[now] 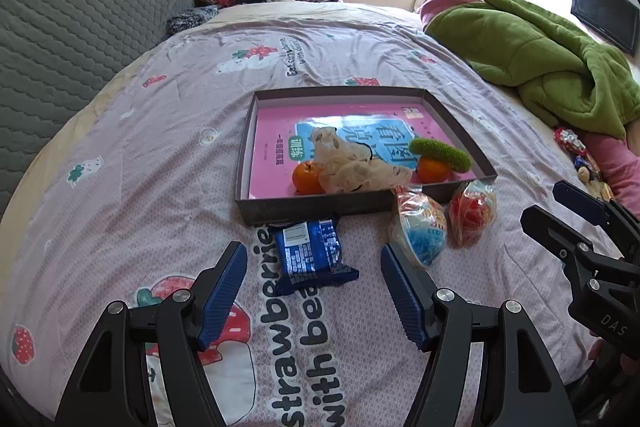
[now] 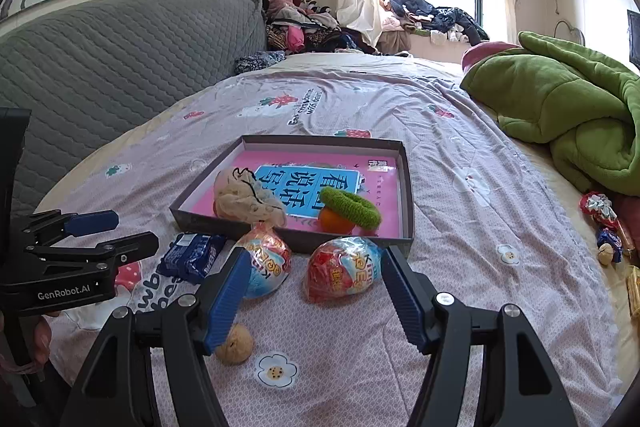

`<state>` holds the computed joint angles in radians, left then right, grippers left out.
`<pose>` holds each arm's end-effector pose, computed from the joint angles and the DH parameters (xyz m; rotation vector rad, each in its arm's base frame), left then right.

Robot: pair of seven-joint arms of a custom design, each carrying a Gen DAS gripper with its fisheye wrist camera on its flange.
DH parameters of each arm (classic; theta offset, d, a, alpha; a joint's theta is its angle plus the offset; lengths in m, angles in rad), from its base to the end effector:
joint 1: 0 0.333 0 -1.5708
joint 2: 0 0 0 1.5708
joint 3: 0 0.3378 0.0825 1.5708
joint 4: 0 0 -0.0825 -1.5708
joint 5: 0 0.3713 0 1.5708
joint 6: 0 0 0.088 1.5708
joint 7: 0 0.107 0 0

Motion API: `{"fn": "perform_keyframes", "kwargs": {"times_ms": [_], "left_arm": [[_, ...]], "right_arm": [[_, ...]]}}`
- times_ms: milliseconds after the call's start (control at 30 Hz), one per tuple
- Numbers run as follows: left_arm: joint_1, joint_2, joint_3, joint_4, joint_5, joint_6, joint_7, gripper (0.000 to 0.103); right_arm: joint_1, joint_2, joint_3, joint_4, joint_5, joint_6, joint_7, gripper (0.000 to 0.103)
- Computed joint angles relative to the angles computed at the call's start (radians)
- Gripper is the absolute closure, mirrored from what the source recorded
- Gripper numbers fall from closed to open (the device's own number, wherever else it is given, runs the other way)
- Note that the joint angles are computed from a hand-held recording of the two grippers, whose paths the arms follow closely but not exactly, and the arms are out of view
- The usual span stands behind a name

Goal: Organize objects
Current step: 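Move the left tool to the blue snack packet while the right tool approaches the brown bun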

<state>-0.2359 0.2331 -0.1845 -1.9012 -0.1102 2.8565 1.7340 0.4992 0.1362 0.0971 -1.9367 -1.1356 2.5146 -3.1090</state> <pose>0.6019 -0.2516 0.4937 -1.3859 2.2549 -0.8840 0.5065 0.3500 0.4872 -1.5114 1.8420 -0.8507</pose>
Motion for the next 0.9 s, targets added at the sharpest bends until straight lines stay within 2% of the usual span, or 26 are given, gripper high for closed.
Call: {"fn": "perform_keyframes", "kwargs": {"times_ms": [467, 900], "left_arm": [[0.008, 0.01, 0.009, -0.017, 0.008, -0.017, 0.003, 0.032], [0.03, 0.018, -0.014, -0.03, -0.054, -0.025, 0.081, 0.032]], "right_arm": [[0.019, 0.036, 0.002, 0.03, 0.039, -0.003, -0.051, 0.036], [0.057, 0.076, -0.006, 0.06, 0.101, -0.036, -0.084, 0.036]]}}
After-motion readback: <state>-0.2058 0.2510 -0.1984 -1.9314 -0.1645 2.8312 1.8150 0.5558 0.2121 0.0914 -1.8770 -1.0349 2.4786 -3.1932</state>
